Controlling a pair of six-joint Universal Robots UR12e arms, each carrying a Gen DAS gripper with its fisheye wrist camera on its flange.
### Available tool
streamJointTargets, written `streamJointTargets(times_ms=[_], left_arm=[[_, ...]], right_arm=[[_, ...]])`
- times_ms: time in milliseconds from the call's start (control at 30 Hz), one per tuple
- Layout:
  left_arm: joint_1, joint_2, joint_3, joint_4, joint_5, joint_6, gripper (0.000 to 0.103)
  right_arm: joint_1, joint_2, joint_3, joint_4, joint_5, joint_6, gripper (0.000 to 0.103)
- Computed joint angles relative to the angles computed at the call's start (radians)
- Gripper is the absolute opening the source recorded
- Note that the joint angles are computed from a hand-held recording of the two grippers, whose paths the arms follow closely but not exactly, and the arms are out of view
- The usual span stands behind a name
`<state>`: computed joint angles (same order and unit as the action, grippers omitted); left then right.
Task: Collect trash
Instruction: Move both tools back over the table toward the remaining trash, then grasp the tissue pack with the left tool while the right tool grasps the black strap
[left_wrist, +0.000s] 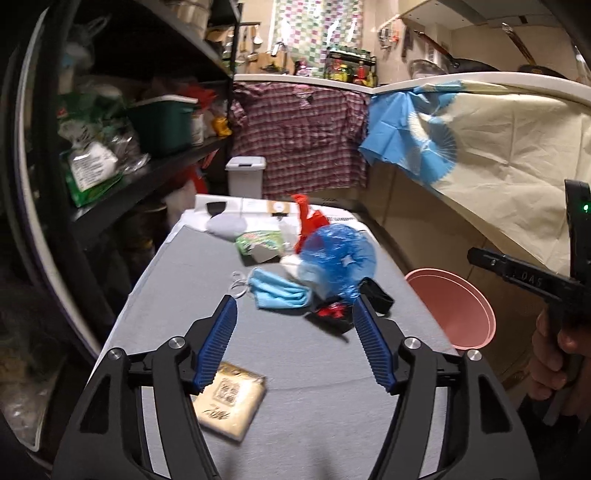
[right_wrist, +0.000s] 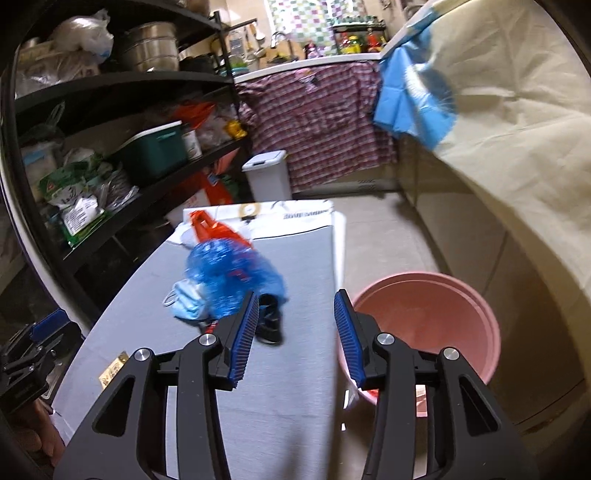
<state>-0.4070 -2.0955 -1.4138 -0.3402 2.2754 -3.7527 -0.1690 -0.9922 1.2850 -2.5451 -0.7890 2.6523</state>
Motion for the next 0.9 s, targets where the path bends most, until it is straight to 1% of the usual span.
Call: streamJointTargets(times_ms=[100,200,267,367,467,567,667,767,833,900], left_arm=[[0.007,0.014,-0.023,-0.029,0.002,-0.048,0.067],[0.018,0.031,-0.05,-0.075,-0.014,-0.101,0.068],[0.028,0.041,-0.067,-0.113,-0.03,-0.151,0.068],[0.039,0.05,-0.087,-0.172,-0.054,-0.209,0.068],[0.054,0.054,-0.101,-0.217,-0.098,-0.247,0.068],[0.069,0.055,-0.111,-0.241,-0.152,-0.263,0.068],[0.081,0.051,-0.113,-0.26,-0.202,-0.258,0.069],[0.084,0.048,-0.121,-0.244,-0.211,-0.244,0.074],[0.085,0.048,-0.125,-0.228,-0.223,-0.24,0.074],[0.088,0.046,-0.128,-0.21,-0.246,-0.231,0.074]], right_arm=[[0.02,-0.001,0.007,0.004,0.004,-0.011,0.044],[0.04,0.007,0.0,0.023,-0.003,-0.032,0.044],[0.057,0.02,-0.011,0.033,-0.034,-0.038,0.044],[0.075,0.044,-0.04,0.071,-0.081,-0.032,0.044],[0.092,0.076,-0.087,0.137,-0.135,-0.028,0.044],[0.106,0.112,-0.135,0.197,-0.175,-0.014,0.044],[0.118,0.142,-0.175,0.257,-0.218,-0.026,0.044],[0.122,0.16,-0.197,0.288,-0.237,-0.011,0.045],[0.123,0.16,-0.198,0.292,-0.237,-0.017,0.045],[0.125,0.157,-0.192,0.293,-0.24,-0.041,0.045]])
